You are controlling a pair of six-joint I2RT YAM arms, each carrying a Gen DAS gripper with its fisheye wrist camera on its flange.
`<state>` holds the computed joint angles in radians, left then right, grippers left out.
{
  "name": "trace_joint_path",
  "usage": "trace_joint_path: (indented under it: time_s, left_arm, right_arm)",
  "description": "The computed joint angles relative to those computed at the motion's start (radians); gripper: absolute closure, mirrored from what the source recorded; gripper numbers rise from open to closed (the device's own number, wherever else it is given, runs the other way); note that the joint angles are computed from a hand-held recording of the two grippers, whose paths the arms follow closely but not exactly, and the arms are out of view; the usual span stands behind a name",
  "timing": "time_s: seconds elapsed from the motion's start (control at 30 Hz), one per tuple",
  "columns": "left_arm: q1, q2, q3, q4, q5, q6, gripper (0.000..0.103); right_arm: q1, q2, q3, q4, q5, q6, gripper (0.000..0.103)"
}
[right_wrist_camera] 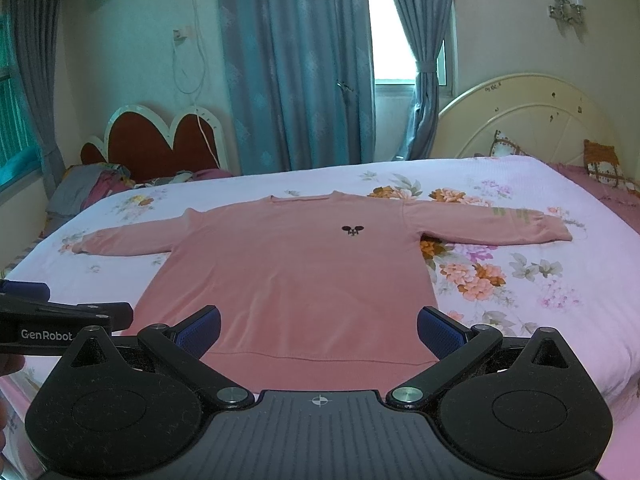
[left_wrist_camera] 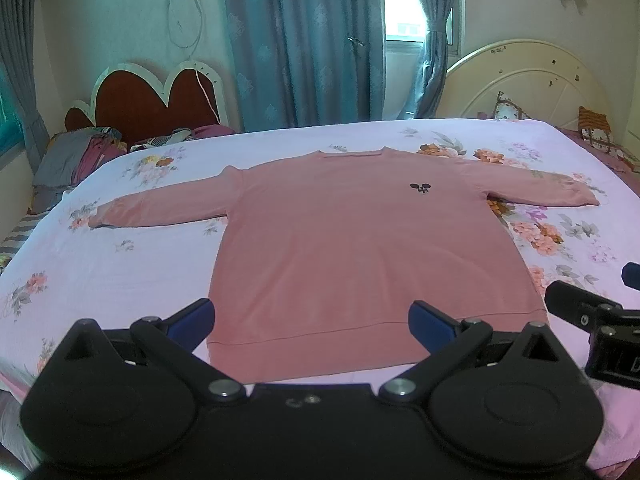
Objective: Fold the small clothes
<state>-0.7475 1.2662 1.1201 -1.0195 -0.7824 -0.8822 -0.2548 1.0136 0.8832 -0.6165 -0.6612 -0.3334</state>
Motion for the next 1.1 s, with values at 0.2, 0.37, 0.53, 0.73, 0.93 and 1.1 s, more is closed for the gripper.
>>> trace_joint_path:
  time_s: [0.2, 0.37, 0.53, 0.73, 0.93, 1.1]
  left_arm:
    - [0.028, -0.011, -0.012, 0.014, 0.018, 0.022, 0.0]
    - [0.062, -0.019, -0.027, 0.042, 0.038, 0.056, 0.0]
    - [0.122, -0.023, -0.043, 0.091, 0.074, 0.124, 0.0]
    - [0.226, -0.015, -0.062, 0.191, 0.127, 0.231, 0.0]
    - [0.378, 0.025, -0.071, 0.323, 0.226, 0.369, 0.0]
    - [0.497, 0.086, -0.064, 0.448, 0.299, 0.507, 0.0]
  right_arm:
    - [0.029, 0.004, -0.013, 0.027, 0.025, 0.021, 0.0]
    - [0.054, 0.017, -0.023, 0.056, 0.047, 0.044, 0.0]
    - [0.085, 0.049, -0.027, 0.095, 0.085, 0.068, 0.0]
    - [0.143, 0.113, -0.017, 0.166, 0.16, 0.122, 0.0]
    - [0.203, 0.222, 0.028, 0.249, 0.237, 0.194, 0.0]
    - [0.268, 0.324, 0.086, 0.317, 0.319, 0.253, 0.0]
